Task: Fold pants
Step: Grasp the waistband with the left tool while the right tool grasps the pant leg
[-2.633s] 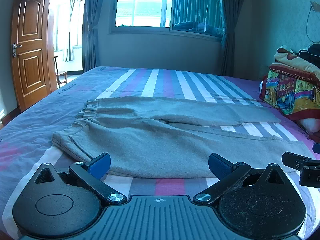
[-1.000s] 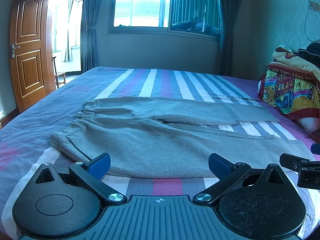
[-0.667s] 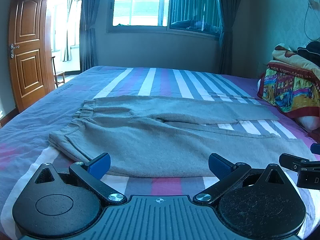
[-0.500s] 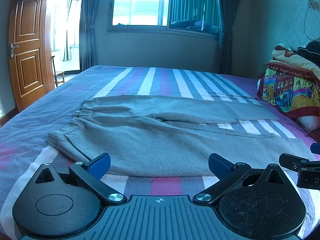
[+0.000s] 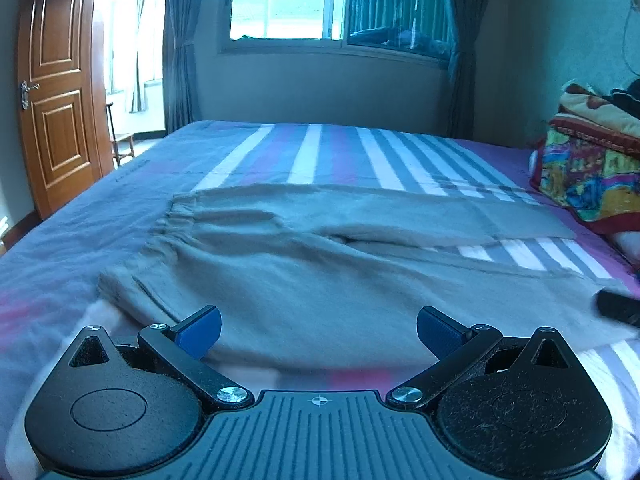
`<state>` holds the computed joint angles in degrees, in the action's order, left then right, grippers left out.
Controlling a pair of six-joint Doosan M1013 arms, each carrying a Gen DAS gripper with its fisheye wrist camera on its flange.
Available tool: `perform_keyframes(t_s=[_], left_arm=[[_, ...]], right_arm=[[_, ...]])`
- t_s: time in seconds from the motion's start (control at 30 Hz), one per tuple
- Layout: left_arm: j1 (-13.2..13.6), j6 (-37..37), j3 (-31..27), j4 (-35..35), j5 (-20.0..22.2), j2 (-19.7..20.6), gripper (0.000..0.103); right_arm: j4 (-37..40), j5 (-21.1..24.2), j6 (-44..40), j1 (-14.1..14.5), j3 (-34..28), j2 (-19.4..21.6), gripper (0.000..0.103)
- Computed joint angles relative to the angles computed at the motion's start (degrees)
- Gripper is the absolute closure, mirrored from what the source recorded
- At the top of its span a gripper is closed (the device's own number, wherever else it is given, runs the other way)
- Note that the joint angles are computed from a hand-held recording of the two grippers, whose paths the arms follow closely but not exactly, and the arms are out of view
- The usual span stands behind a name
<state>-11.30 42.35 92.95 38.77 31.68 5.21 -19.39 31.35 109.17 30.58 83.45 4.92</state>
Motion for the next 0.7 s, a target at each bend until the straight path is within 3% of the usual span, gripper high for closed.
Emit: perform_keyframes(t_s=[0.07, 0.2, 0.27, 0.33, 0.4, 0.43, 0.57, 0.63, 0.7], left_arm=[[1.4, 3.9, -2.2, 0.6, 0.5, 1.7, 0.000], [7.4, 17.3, -8.0, -12.2, -1.6, 5.9, 0.000], [9.6, 21.6, -11.6, -14.5, -0.8, 8.7, 0.000], [12.9, 32.2, -16.6, -25.4, 0.8, 12.4, 0.000], [15.1, 39.3, -21.4, -31.7, 3.5, 16.0, 0.011], [15.9, 40.6, -24.6, -31.6, 6.2, 18.4, 0.019], [17.7, 41.5, -33.3, -28.0, 9.9, 25.1, 0.020], [19.0, 44.3, -38.4, -30.5, 12.6, 28.8, 0.020], [19.9, 47.2, -42.7, -32.5, 14.7, 31.9, 0.020]], right_arm=[[5.7, -2.5, -6.6, -1.4, -1.2, 0.9, 0.000], [17.2, -3.3, -21.6, -4.3, -7.0, 5.0, 0.001], [21.6, -1.4, -27.3, -5.6, -11.6, 8.2, 0.001], [24.9, 1.4, -32.2, -6.5, -16.7, 11.9, 0.002], [29.9, 5.5, -38.0, -7.6, -22.2, 15.8, 0.003], [31.8, 7.1, -40.5, -7.8, -24.9, 17.7, 0.003], [35.8, 13.1, -47.1, -8.3, -36.1, 25.7, 0.005], [36.8, 16.1, -48.9, -8.4, -43.0, 30.5, 0.018], [37.4, 21.1, -48.7, -8.7, -51.7, 36.0, 0.043]])
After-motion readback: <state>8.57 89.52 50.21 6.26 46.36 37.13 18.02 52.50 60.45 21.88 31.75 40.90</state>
